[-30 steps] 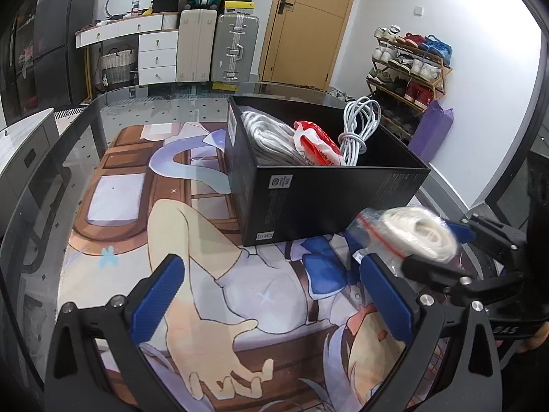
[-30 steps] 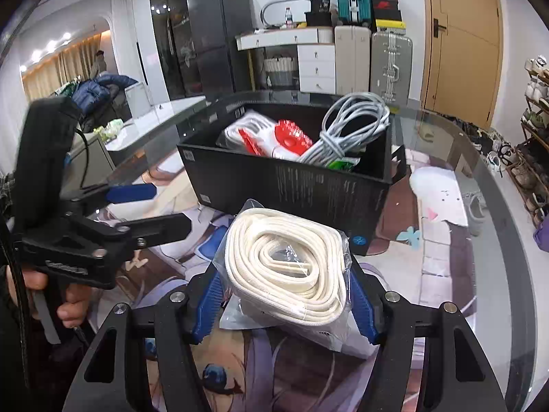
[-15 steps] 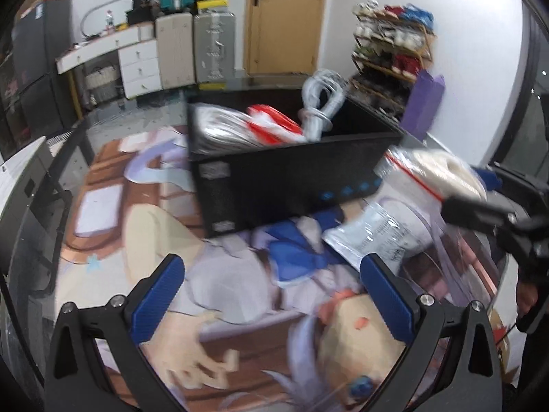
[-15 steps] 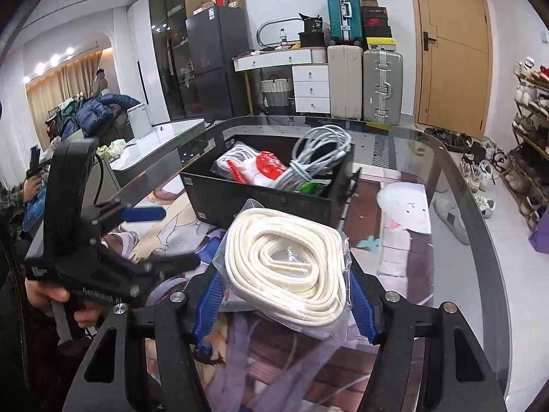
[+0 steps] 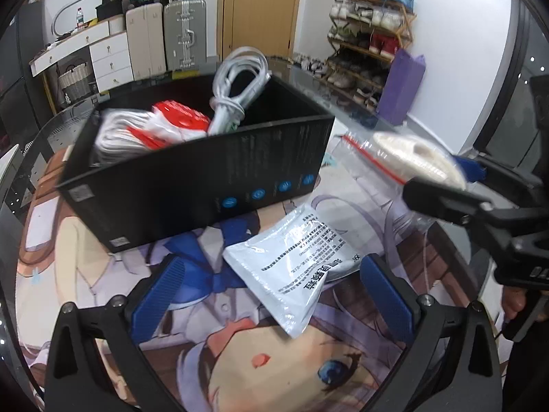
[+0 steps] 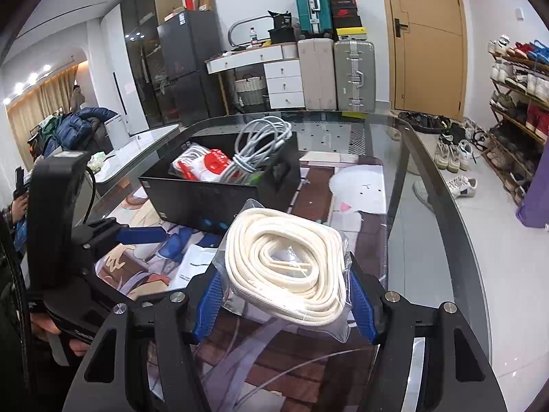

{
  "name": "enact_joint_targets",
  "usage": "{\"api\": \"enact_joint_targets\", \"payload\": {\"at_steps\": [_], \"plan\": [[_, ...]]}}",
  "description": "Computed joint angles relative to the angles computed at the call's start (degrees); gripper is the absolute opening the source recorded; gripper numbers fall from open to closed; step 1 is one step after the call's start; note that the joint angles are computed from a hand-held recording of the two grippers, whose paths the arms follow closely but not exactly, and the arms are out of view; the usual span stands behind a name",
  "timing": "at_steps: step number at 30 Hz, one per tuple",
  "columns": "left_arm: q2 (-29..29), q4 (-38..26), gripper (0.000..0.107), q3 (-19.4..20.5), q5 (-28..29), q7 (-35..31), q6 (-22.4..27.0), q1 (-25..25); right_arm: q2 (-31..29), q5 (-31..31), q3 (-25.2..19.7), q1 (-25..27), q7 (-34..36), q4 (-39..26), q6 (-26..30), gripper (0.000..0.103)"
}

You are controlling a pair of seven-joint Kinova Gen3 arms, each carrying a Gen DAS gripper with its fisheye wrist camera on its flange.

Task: Organize soft objects
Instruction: 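Grasp the cream rope zip bag with the right tool while the left tool grasps the white pouch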

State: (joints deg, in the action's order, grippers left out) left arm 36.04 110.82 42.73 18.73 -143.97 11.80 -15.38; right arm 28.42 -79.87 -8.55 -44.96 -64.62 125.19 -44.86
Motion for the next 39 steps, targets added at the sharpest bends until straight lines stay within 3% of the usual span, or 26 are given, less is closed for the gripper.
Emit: {"api": "enact_joint_targets", "payload": {"at_steps": [3, 8, 14, 17, 22, 28, 31, 35, 36, 39], "plan": [[-0.6, -2.1, 0.103, -4.5, 0.3, 2.8, 2.5, 4.5, 0.0, -0.7, 0.0, -0.2, 0.1, 0.1, -0.4, 0.066], [-1.0, -4.7, 0.103, -8.4, 3.1, 5.5, 5.3, 8.6, -0.2, -1.2, -0.3, 0.2, -0.3, 0.5, -0.5, 0.065], [-2.7, -6.0, 0.103, -18.4, 0.8, 12.5, 3.4, 19.9, -0.1, -1.4, -0.5, 0.1, -0.7, 0.7, -0.6, 0.065], [-3.2, -5.6, 0.103, -20.4, -2.2, 14.1, 2.6, 22.2, -0.1, -1.6, -0.4, 0.2, -0.5, 0.5, -0.3, 0.065], [-3.4, -5.5, 0.103, -18.7, -4.6, 12.7, 4.5, 18.9, 0.1, -1.2, -0.4, 0.4, -0.5, 0.2, 0.2, 0.066], [-3.0, -5.4, 0.103, -15.3, -2.1, 8.7, 6.4, 13.8, 0.6, -0.5, -0.1, 0.5, 0.1, -0.6, 0.9, 0.066], [-3.0, -5.1, 0.103, -14.6, -1.1, 6.9, 6.4, 13.5, 0.7, -0.5, -0.1, 0.4, 0.6, -0.9, 1.0, 0.066], [-3.9, -2.7, 0.102, -16.0, -1.4, 6.8, 2.5, 15.6, 0.7, -0.4, -0.1, 0.1, 0.7, -1.1, 0.7, 0.066], [-3.9, -2.3, 0.101, -15.1, -1.4, 6.6, 2.0, 14.8, 0.6, -0.3, -0.1, 0.1, 0.6, -0.9, 0.7, 0.066], [-3.7, -0.9, 0.082, -11.3, -1.6, 5.0, 0.3, 11.4, 0.5, 0.3, -0.1, 0.1, -0.2, -0.6, 0.6, 0.066]]}}
